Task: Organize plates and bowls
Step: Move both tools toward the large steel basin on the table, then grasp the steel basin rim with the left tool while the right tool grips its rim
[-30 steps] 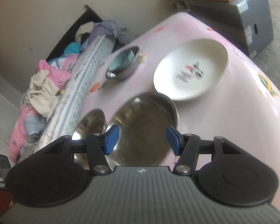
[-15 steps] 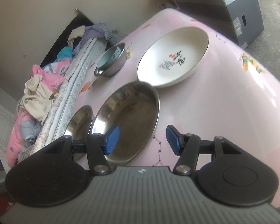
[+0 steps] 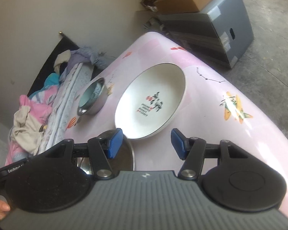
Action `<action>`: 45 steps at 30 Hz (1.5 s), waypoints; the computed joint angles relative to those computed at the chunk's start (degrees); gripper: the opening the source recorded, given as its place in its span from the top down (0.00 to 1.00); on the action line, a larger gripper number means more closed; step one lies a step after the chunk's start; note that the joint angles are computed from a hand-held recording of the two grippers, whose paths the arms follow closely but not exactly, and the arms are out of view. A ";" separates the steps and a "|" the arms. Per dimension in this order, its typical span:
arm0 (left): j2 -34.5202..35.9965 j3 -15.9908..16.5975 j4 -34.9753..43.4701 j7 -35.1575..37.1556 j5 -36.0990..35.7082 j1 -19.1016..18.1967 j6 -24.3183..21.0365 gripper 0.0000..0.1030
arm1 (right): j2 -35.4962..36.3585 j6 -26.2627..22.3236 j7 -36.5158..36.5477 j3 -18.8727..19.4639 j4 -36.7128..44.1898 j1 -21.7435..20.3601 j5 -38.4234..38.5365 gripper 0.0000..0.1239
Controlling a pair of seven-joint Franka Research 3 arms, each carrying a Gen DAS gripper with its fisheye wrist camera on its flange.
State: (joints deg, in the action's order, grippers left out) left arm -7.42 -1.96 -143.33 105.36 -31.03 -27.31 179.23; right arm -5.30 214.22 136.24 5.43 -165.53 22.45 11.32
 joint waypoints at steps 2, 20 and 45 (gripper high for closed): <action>0.63 0.04 0.29 0.36 -0.17 0.31 -0.60 0.32 | 1.01 0.02 2.09 -1.22 0.55 -0.51 -3.31 0.55; -10.55 5.79 -13.91 -11.08 7.82 10.96 0.89 0.41 | 11.18 -6.58 12.94 3.15 20.24 -4.17 -29.76 0.57; -10.75 24.39 -16.87 -17.52 18.14 0.70 2.01 0.67 | 31.79 -40.69 -3.96 20.31 55.57 -11.09 -32.88 0.75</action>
